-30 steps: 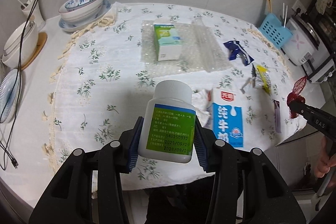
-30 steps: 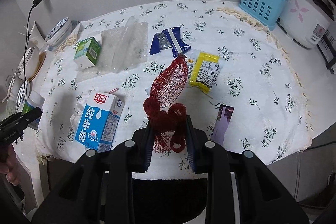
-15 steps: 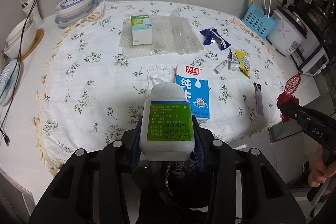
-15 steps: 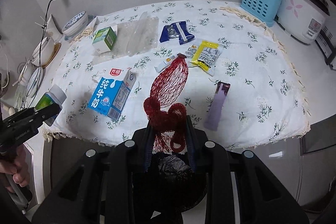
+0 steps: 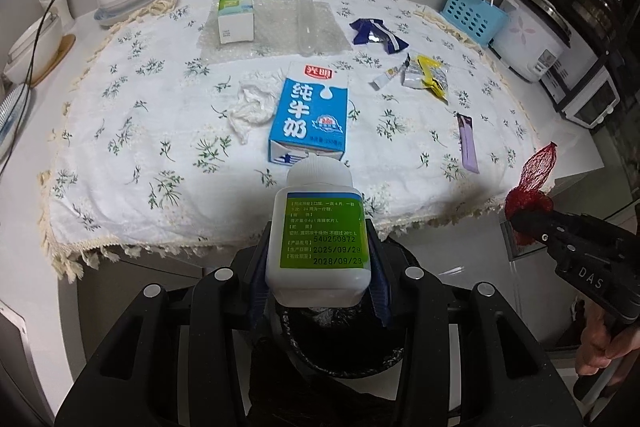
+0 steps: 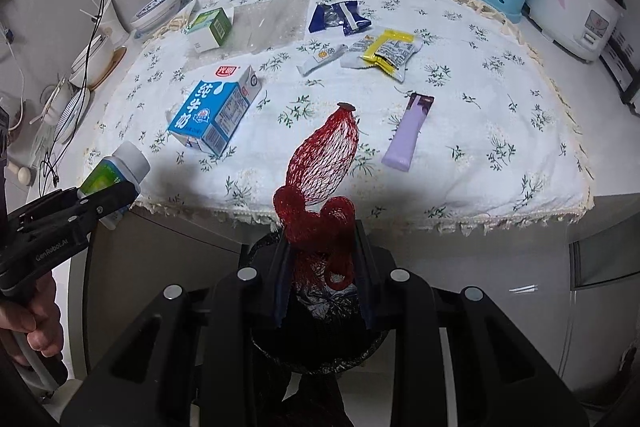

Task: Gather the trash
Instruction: 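Lift the bottle and mesh bag and carry both over the black bin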

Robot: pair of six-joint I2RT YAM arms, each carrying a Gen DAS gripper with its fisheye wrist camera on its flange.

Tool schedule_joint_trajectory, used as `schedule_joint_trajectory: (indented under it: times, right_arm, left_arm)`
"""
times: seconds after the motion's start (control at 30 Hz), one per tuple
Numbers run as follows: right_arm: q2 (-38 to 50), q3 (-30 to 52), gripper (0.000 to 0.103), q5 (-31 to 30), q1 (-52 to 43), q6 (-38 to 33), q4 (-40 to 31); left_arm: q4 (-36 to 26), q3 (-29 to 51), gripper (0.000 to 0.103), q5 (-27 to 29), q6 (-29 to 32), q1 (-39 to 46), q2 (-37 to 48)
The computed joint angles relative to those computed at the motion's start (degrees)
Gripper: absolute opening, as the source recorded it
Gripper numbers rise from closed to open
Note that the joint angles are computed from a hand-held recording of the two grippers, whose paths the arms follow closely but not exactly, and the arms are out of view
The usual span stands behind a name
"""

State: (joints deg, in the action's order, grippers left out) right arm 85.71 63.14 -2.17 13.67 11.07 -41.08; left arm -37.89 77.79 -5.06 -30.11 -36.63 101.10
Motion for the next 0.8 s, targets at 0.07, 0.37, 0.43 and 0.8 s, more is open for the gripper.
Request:
schedule_joint_trajectory:
  times: [0.07,0.37,0.43,0.8]
  right_arm:
    - [-1.2,-2.5,0.026,0.1,0.0,0.0,0.8]
    - [-4.0,-11.7,0.026,0.4,0.4,-0.5,4.4]
    - [-4.3,-13.2,0.026,0.1,0.4,-0.8,5.1]
    - [-5.6,-20.3,0.026,-1.7,-0.5,-2.3,9.9]
  left_arm:
    - [1.1,-1.8,0.04,0.0,-1.1,-1.1,-0.2]
    - [7.1,-8.6,0.04,-0.9,-5.9,-5.8,0.2]
    - [8.1,-9.7,0.04,-0.8,-6.9,-6.5,0.7]
    - [13.7,-14.2,0.04,-1.0,-9.8,-9.5,3.8]
